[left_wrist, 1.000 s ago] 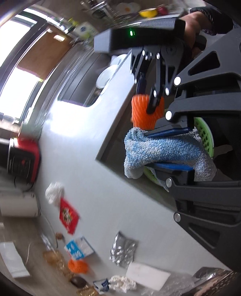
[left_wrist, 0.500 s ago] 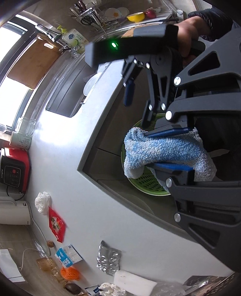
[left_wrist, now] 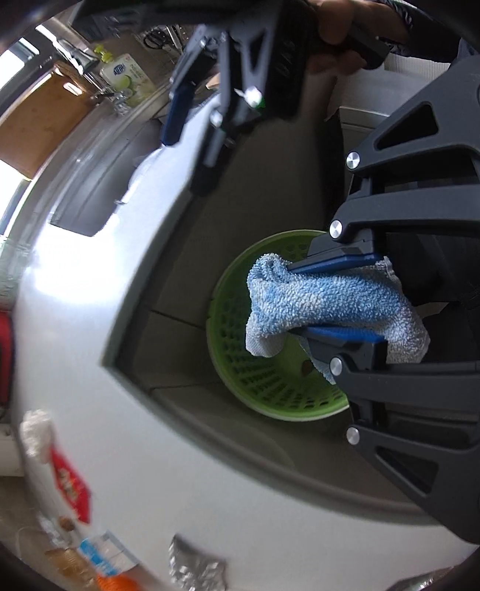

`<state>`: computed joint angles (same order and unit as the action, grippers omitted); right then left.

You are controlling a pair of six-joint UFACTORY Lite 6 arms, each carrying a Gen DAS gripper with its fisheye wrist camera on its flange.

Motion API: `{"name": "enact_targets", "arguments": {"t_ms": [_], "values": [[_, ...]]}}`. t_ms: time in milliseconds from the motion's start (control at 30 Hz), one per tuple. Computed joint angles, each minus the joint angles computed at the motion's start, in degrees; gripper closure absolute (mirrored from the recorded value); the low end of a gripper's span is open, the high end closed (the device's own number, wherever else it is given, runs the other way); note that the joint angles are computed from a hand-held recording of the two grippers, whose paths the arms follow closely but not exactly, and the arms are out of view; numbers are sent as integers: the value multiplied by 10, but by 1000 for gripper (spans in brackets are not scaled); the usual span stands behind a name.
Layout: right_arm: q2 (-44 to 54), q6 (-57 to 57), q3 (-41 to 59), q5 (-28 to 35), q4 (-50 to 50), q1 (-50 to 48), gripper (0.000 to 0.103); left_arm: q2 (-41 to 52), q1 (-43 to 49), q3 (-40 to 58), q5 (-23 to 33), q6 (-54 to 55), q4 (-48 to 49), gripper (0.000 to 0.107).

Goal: Collect trash
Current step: 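Drop the orange net and towel into the green basket, opening both grippers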

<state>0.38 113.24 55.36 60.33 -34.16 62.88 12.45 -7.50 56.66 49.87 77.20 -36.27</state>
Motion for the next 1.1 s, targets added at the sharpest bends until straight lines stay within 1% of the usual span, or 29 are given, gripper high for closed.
{"name": "enact_targets", "arguments": {"t_ms": [100, 167, 200, 233, 267, 333, 400, 600, 733, 800, 867, 967, 1100], "values": [[-12, -7, -19, -9, 8, -15, 13, 30, -25, 0, -36, -18, 12, 79], [-24, -15, -35, -19, 10, -26, 13, 43, -39, 3, -53, -34, 25, 68], [-29, -21, -40, -21, 10, -31, 13, 46, -44, 3, -59, -40, 28, 58], [-30, -27, -41, -22, 11, -35, 13, 45, -47, 1, -64, -43, 28, 51], [-34, -34, -46, -24, 11, -42, 13, 43, -50, 1, -67, -42, 25, 49], [-41, -46, -52, -31, 9, -55, 13, 39, -51, 3, -65, -38, 18, 37], [-47, -62, -56, -40, 6, -72, 13, 32, -55, 6, -69, -37, 12, 31], [-57, -117, -53, -55, -10, -119, 13, 16, -61, 31, -69, -62, 3, 26], [-56, -164, -31, -67, -28, -160, 13, -5, -41, 54, -69, -75, -22, 22], [-47, -193, -11, -77, -39, -183, 11, -10, -20, 82, -65, -92, -35, 17], [-33, -217, 11, -87, -52, -203, 8, -9, 0, 111, -66, -110, -47, 16], [-9, -261, 46, -112, -60, -235, 8, 0, 22, 152, -77, -135, -55, 14], [28, -312, 91, -151, -63, -271, 8, 38, 43, 224, -89, -161, -55, 12]]}}
